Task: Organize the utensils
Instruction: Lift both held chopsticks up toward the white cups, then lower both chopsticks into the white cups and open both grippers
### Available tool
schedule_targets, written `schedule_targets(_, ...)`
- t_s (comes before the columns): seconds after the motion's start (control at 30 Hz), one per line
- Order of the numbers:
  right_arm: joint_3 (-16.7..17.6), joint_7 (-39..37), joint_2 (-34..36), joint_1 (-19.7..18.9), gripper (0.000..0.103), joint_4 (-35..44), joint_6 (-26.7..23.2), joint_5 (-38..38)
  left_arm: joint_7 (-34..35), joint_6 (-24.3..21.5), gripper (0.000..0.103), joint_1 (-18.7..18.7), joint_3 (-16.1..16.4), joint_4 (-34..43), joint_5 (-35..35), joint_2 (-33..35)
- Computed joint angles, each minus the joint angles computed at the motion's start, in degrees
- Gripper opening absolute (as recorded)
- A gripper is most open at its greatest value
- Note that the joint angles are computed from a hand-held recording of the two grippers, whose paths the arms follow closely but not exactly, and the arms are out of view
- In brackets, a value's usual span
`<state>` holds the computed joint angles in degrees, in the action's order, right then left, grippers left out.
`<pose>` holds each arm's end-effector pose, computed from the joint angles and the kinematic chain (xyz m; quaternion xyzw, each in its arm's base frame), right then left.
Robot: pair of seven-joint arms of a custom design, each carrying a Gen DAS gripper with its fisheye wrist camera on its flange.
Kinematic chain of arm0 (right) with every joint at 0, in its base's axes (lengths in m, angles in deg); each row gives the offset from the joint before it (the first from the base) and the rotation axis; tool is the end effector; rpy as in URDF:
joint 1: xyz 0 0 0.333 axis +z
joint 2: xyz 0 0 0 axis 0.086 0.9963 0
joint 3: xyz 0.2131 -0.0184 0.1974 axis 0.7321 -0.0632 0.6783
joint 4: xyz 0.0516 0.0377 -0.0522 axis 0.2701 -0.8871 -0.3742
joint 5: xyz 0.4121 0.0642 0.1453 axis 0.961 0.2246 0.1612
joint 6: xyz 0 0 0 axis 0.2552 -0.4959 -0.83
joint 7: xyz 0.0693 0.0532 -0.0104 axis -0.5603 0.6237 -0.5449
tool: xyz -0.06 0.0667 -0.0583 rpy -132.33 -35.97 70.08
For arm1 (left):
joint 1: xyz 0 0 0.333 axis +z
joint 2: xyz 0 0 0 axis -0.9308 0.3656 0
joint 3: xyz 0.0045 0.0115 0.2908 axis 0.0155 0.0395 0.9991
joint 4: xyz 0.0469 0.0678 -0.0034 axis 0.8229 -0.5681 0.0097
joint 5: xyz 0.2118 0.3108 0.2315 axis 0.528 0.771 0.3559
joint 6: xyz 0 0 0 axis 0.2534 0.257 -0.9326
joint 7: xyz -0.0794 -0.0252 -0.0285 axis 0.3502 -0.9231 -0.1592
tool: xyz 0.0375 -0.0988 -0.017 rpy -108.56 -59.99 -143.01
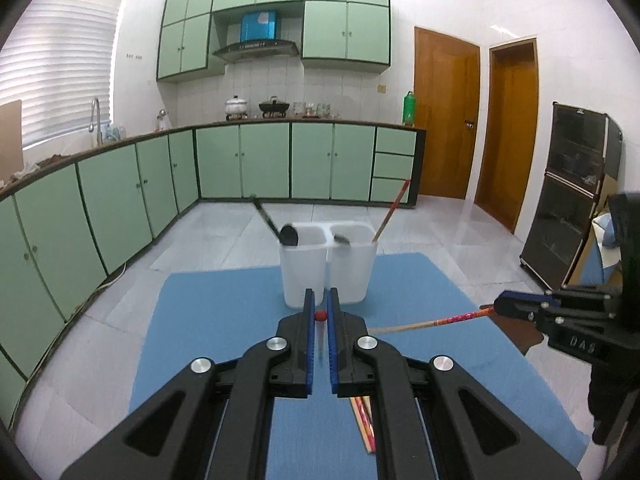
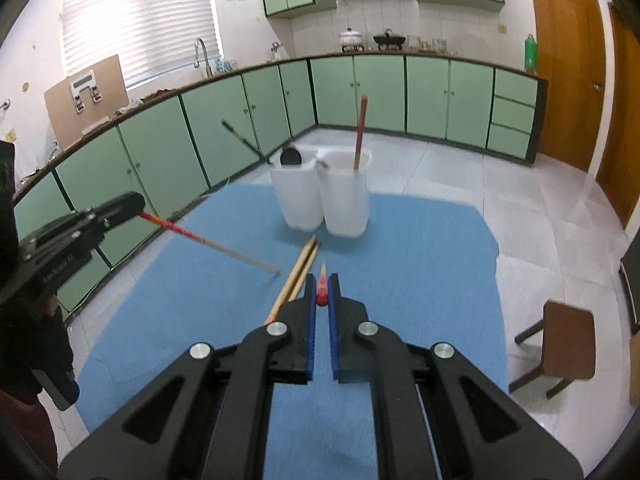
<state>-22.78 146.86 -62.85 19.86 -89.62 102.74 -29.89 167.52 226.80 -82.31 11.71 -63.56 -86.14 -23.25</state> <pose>0.5299 0.2231 0.5600 -0.7120 0.5454 -0.2202 0.3834 0.5257 -0.1458 0.5969 -0.5294 0.6685 -0.4178 0.3134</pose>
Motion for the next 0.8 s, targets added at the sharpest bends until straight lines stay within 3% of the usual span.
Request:
schedule_targets(0.17, -2.42, -6.38, 2.53, 1.83, 0.005, 6.26, -1.36, 3.6, 3.77, 0.77, 0.006, -1.97, 1.86, 4.46, -2.02, 3.18)
schedule_targets(0.33, -2.9, -10.12, 5.53, 1.7, 0.005, 13.09, -3.06, 4.86, 11.29, 0.53, 0.006, -5.27, 4.33, 9.64, -8.84, 6.37)
schedule_targets(0.47, -4.21, -15.84, 7.88, 2.58, 0.005, 19.34, -3.89, 10.37, 18.11, 0.73, 0.006, -6.93, 5.42, 14.42, -16.54, 8.58)
schedule_targets(0.67, -3.51, -14.42, 12.95, 1.05, 0.005, 28.93, -2.91, 6.72, 25.86, 3.74, 0.006, -6.3, 4.16, 24.25, -24.18, 14.15)
schedule_targets(0.8, -3.87, -10.56, 17.87, 0.76, 0.005, 35.11, -3.92, 0.85, 19.8, 6.5, 0.006, -1.45, 0.12, 30.91, -16.59, 19.88)
